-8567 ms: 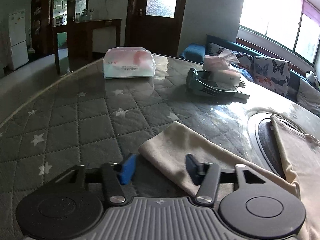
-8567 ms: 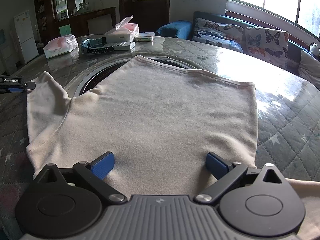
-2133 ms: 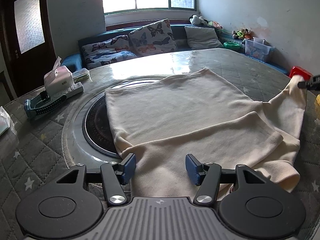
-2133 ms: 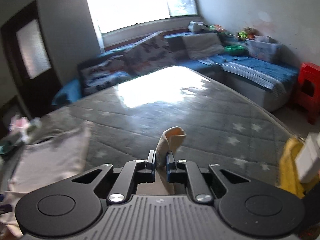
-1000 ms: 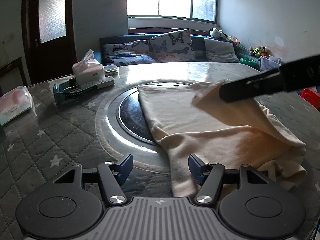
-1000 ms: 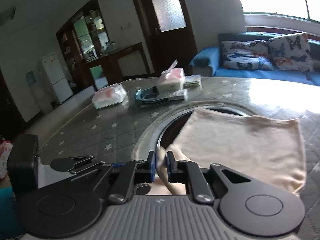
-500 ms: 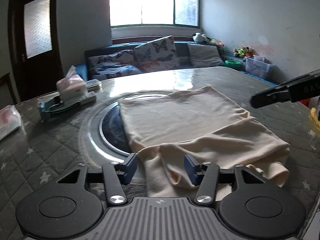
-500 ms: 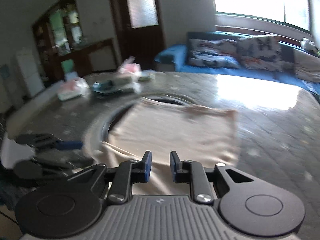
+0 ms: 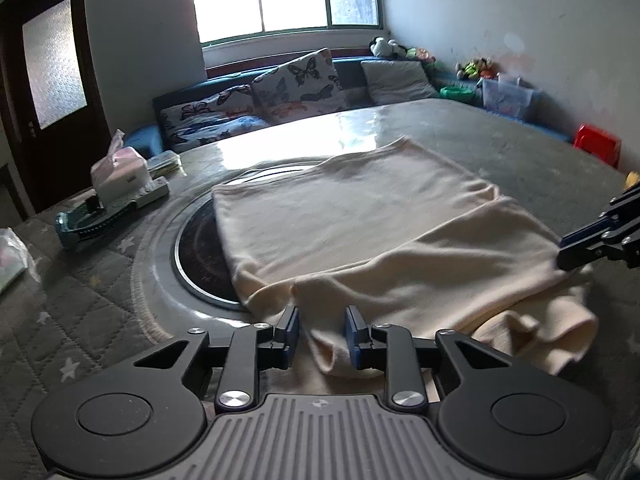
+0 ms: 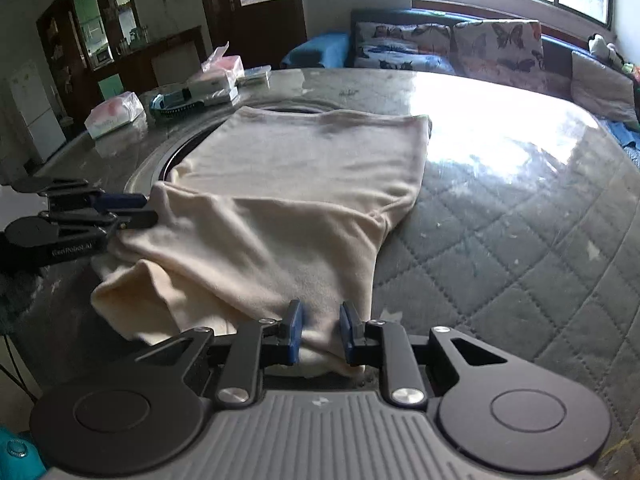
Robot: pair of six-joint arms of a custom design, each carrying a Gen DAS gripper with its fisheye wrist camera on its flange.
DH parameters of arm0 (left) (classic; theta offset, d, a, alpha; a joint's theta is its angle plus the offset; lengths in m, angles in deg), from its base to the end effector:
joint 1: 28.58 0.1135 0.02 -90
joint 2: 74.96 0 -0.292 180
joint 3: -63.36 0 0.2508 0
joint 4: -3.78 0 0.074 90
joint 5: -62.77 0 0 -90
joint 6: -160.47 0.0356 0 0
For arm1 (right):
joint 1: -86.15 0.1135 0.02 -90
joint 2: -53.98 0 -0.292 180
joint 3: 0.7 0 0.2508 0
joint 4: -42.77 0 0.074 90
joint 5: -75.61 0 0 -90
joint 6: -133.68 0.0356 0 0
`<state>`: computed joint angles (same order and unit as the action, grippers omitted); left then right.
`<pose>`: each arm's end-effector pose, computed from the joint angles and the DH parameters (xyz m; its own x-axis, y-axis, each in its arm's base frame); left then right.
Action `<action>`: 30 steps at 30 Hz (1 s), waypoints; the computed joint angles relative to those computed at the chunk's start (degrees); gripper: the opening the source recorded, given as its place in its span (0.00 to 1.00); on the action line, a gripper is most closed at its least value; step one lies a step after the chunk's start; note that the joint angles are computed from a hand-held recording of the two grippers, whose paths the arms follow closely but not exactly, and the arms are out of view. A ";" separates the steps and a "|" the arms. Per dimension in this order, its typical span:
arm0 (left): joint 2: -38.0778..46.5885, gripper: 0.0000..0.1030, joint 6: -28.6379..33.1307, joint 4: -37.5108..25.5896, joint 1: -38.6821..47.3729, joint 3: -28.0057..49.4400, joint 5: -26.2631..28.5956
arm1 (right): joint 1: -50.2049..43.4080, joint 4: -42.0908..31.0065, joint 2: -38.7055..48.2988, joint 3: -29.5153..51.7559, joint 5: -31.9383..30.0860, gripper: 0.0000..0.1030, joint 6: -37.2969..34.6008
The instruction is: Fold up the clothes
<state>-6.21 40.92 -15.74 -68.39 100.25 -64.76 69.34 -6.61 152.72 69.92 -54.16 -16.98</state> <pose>0.1606 -0.1056 0.1734 -0.6285 0.0147 -0.7777 -0.1084 0.9884 0.1062 0.3010 -0.0671 0.1849 -0.5362 -0.5380 -0.6505 -0.7707 0.6263 0.1173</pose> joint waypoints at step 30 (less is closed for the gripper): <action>-1.92 0.04 0.18 -0.44 6.00 0.99 0.51 | 10.22 16.23 1.41 -1.55 -0.68 0.23 15.48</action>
